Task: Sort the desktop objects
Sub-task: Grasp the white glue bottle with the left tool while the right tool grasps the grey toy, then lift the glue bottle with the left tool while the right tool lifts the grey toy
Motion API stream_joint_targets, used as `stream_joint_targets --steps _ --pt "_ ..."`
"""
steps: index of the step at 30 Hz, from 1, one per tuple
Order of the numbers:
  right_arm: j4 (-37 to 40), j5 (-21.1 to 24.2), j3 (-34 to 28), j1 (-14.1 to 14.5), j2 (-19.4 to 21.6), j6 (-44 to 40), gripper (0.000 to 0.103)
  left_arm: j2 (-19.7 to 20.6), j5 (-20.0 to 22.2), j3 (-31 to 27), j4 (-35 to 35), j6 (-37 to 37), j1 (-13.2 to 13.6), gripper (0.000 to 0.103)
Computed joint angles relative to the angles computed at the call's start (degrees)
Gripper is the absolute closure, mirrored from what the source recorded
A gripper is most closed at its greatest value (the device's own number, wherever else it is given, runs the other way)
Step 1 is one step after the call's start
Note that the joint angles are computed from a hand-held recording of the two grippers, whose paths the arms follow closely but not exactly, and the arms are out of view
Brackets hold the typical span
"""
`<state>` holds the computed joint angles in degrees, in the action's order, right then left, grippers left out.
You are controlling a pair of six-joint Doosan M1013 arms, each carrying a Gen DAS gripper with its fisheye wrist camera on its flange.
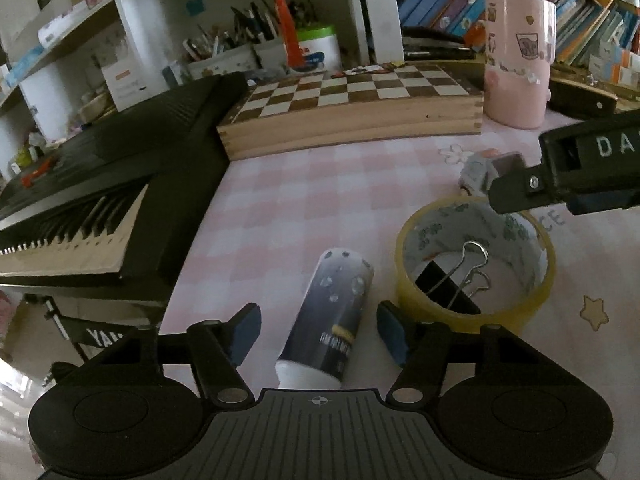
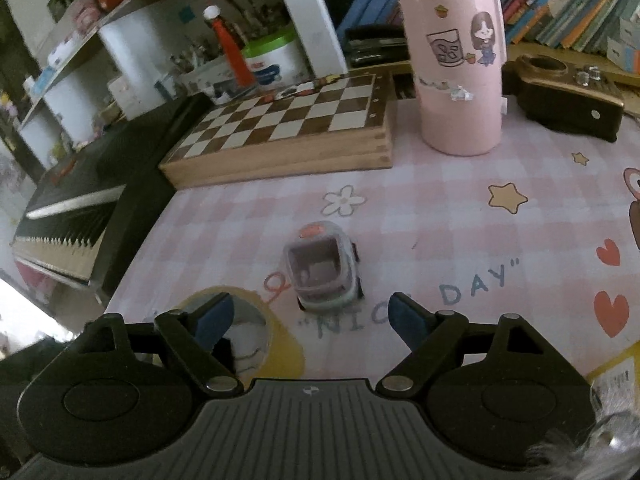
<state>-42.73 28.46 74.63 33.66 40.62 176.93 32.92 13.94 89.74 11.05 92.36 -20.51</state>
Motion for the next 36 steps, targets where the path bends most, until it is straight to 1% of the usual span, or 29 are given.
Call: stream_joint_targets --steps 4,8,9,12,14,16,18,19,22,24,28,31,33,36 --pt "-1.60 -0.21 -0.06 -0.54 0.16 2.53 0.020 0.42 0.37 -0.76 -3.90 3.42 0.17 0.046" --pt "-1.77 0.72 -1.26 -0.98 0.90 0.75 0.028 0.57 0.28 -0.90 -6.83 5.57 0.33 0.048" --pt "-1.38 0.84 -1.66 -1.11 1.17 -0.26 0.032 0.56 0.28 -0.90 -7.00 5.96 0.37 0.049" --pt "1.08 0.84 -2.97 -1.52 2.02 -4.73 0.036 0.67 0.47 -1.10 -9.99 8.90 0.56 0.052" --pt "2.79 1.40 -4.04 -1.62 2.65 -8.16 0.039 0.81 1.13 -1.46 -13.83 11.86 0.82 0.054" --pt "6.21 2.44 -5.44 -1.76 3.41 -13.53 0.043 0.93 1.96 -1.80 -18.40 15.36 1.14 0.058" --pt "9.55 3.88 -6.79 -1.93 4.14 -17.99 0.049 0.90 2.04 -1.78 -19.43 15.99 1.13 0.061" --pt "10.16 4.64 -7.23 -1.94 4.40 -18.97 0.049 0.86 1.85 -1.67 -19.11 15.75 1.07 0.062" --pt "9.49 5.59 -7.69 -1.84 4.69 -20.17 0.054 0.74 1.64 -1.43 -19.45 16.27 1.04 0.065" --pt "10.27 4.77 -7.55 -1.95 4.59 -21.65 0.063 0.67 2.41 -1.54 -21.27 17.92 1.18 0.072" --pt "9.18 6.47 -8.62 -1.51 4.95 -24.34 0.065 0.45 4.52 -1.79 -24.70 19.03 1.65 0.072" --pt "6.68 4.46 -7.20 -1.30 4.13 -22.68 0.065 0.15 6.11 -1.87 -26.74 18.36 2.04 0.072" --pt "4.50 4.00 -6.59 -1.07 3.62 -20.30 0.065 -0.42 5.45 -1.22 -28.25 18.93 2.18 0.072" --pt "-0.45 4.16 -5.40 -0.42 2.56 -15.62 0.065 -1.69 3.93 0.15 -33.13 22.05 2.52 0.072"
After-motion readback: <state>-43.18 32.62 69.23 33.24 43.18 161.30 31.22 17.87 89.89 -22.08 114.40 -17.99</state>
